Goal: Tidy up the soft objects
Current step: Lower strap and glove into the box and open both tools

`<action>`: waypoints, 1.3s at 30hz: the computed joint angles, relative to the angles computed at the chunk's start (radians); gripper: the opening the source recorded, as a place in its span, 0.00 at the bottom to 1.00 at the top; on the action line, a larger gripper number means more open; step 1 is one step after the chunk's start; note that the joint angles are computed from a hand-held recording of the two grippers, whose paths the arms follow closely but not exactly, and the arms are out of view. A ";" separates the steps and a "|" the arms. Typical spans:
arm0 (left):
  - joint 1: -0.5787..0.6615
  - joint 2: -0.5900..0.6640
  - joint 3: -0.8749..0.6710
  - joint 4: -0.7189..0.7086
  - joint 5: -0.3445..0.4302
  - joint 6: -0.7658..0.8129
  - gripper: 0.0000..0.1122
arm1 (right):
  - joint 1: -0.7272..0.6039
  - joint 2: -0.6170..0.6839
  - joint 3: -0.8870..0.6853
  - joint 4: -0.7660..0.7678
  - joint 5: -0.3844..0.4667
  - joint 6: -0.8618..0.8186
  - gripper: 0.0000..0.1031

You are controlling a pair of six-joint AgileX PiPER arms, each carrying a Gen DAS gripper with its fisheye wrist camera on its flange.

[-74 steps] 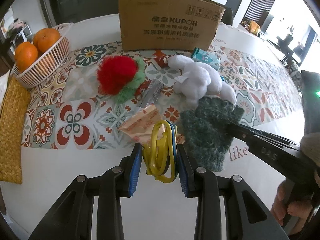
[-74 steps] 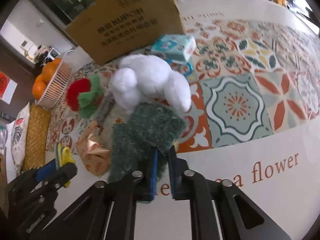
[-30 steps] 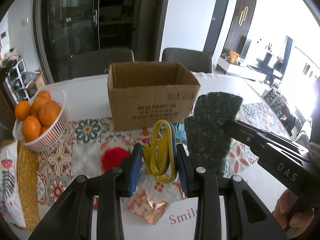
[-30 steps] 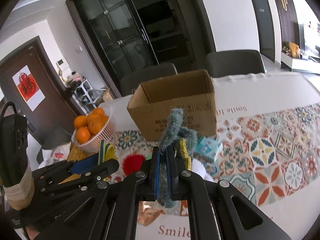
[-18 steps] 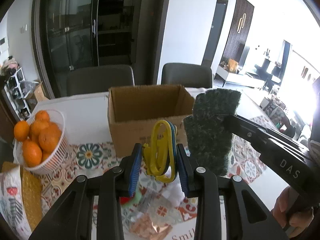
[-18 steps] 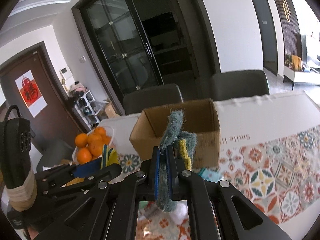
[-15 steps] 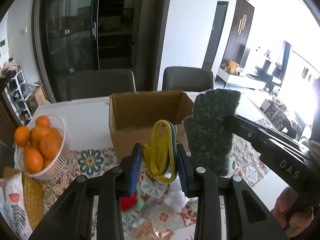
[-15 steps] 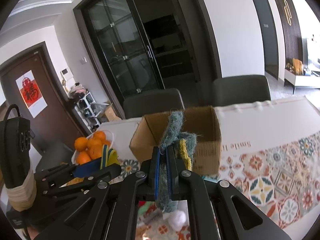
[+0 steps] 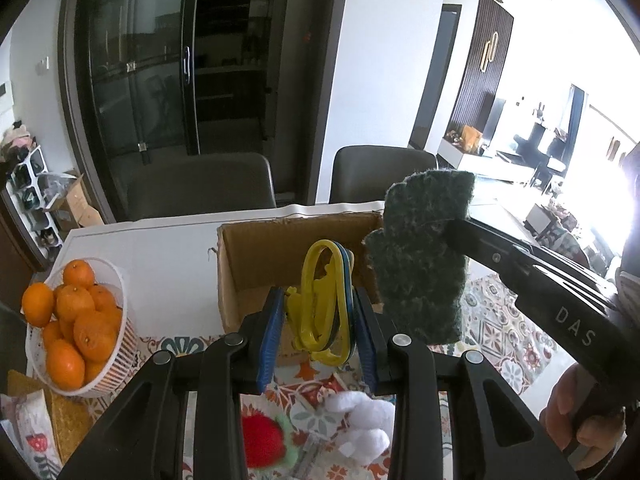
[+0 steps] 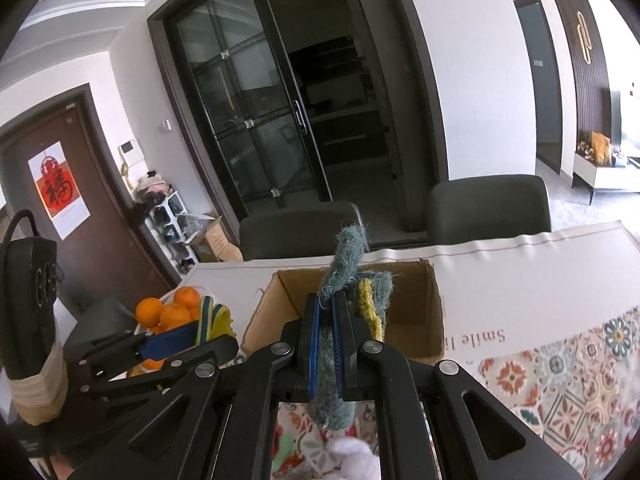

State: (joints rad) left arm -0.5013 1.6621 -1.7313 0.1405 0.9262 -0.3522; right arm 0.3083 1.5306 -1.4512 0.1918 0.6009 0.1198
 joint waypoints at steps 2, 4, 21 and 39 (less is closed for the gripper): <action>0.012 0.034 -0.042 -0.018 0.014 0.017 0.30 | -0.008 0.032 -0.036 0.009 0.011 -0.017 0.07; 0.023 0.067 -0.080 -0.032 0.025 0.031 0.30 | -0.014 0.066 -0.074 0.016 0.021 -0.033 0.07; 0.105 0.369 -0.405 -0.124 0.161 0.118 0.31 | -0.058 0.387 -0.392 0.074 0.178 -0.089 0.07; 0.074 0.391 -0.418 -0.013 0.230 0.042 0.54 | -0.069 0.431 -0.413 -0.016 0.284 0.033 0.38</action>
State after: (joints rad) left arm -0.4277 2.0534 -2.1490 0.1278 1.1564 -0.3105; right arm 0.2392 1.9611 -1.8646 0.1757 0.8852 0.1528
